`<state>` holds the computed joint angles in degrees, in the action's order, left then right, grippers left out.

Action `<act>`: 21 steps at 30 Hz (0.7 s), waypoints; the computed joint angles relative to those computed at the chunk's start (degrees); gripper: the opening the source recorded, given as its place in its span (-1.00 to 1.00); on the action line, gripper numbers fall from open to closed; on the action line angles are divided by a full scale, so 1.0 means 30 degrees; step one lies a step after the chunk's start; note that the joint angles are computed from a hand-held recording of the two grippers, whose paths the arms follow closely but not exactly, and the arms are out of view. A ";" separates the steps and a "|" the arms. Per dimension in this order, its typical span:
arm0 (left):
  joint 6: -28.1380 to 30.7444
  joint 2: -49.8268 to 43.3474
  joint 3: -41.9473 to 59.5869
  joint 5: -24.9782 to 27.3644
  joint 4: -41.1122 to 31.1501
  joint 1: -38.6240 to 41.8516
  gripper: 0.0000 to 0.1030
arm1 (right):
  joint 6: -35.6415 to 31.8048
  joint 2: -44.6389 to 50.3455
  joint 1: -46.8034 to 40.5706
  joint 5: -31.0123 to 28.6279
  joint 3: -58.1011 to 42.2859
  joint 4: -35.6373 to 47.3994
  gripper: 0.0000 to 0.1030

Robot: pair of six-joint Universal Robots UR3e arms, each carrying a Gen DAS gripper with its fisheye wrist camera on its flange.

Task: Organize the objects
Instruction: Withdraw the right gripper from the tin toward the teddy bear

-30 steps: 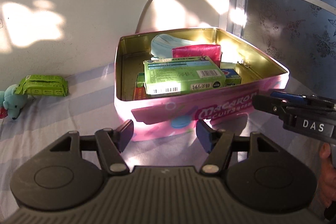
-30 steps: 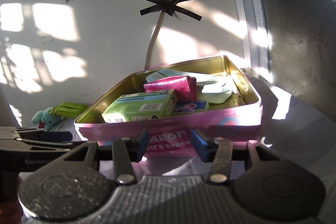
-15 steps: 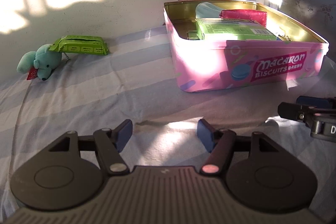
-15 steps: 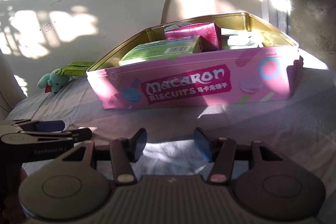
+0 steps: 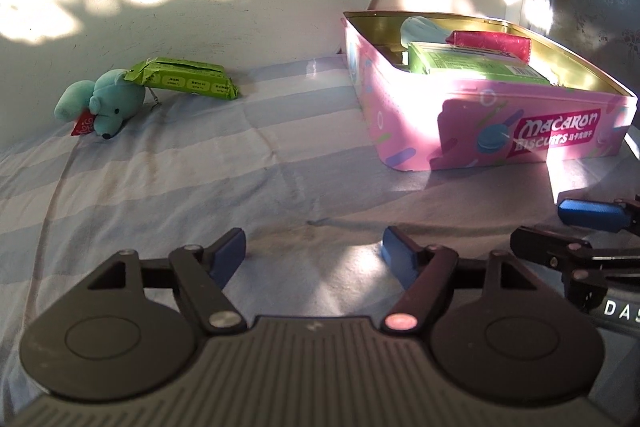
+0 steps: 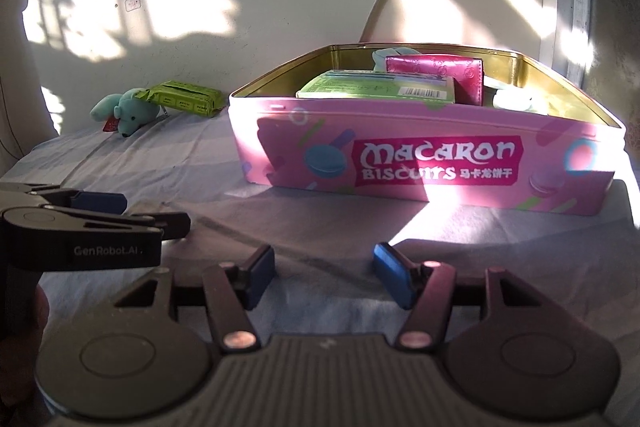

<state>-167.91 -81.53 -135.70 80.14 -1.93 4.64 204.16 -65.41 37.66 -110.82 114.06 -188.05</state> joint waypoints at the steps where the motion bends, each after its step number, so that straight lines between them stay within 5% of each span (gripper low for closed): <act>1: -0.0048 -0.0029 -0.0033 0.0004 0.0079 0.0025 0.56 | 0.0005 0.0097 0.0085 -0.0084 -0.0147 0.0102 0.15; 21: 0.0077 0.0424 -0.0573 -0.1185 -0.0022 0.1045 0.58 | -0.0339 0.1131 0.1203 -0.1079 -0.1668 0.0887 0.32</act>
<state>-167.68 -80.26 -137.41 76.58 -1.99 7.77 203.14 -62.01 41.27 -114.05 109.05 -185.39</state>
